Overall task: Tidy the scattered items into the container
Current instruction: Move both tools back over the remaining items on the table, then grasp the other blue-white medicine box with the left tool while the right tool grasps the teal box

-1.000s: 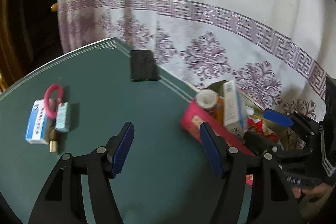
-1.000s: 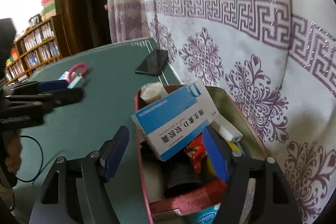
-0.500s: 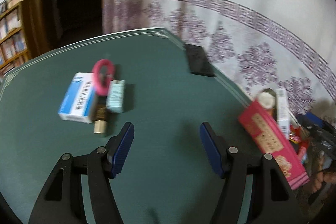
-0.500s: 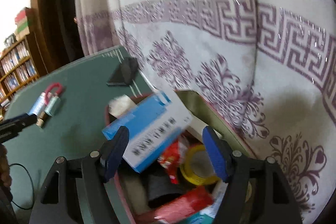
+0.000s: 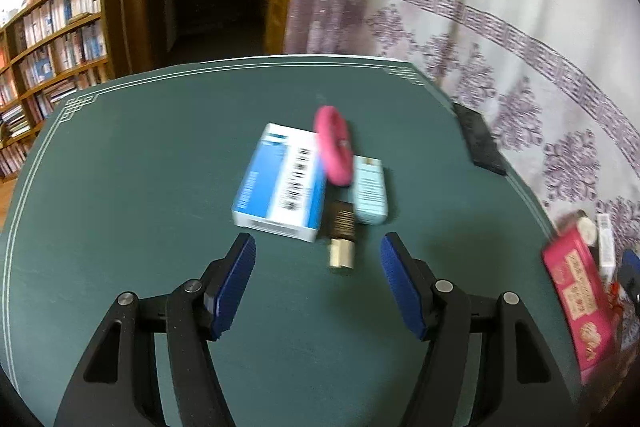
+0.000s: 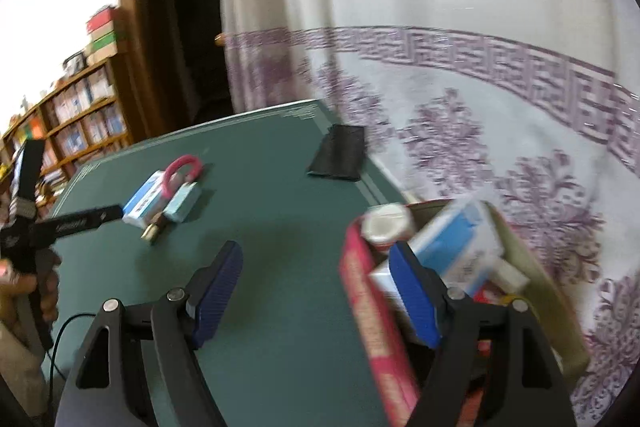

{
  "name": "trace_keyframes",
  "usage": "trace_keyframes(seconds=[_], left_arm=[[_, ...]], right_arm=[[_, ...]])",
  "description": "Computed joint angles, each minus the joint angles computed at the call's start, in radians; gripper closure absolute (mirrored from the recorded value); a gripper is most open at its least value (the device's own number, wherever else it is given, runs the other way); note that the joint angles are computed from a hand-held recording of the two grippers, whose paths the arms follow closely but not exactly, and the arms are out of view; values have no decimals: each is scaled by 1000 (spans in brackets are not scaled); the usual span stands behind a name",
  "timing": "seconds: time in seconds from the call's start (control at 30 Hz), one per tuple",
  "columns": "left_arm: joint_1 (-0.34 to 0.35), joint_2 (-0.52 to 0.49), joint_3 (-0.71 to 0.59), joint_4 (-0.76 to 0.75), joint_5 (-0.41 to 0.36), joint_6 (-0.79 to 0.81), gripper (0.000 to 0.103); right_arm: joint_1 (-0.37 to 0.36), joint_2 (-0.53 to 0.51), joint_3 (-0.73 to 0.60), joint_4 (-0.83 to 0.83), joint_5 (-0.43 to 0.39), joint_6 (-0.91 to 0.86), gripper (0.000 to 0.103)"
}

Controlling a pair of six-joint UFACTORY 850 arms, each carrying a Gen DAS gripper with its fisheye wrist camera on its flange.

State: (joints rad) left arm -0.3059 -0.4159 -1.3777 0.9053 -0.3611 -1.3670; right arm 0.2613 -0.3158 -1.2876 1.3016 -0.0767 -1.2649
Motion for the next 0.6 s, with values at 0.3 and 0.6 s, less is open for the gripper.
trace_keyframes(seconds=[0.3,0.6], left_arm=[[54,-75,-81,-166,36,243,35],[74,-157,-170,-213,11,352,34]], right_arm=[[48,-70,-66,-242,-81,183,23],[73,-143,-148,-496,-155,432,23]])
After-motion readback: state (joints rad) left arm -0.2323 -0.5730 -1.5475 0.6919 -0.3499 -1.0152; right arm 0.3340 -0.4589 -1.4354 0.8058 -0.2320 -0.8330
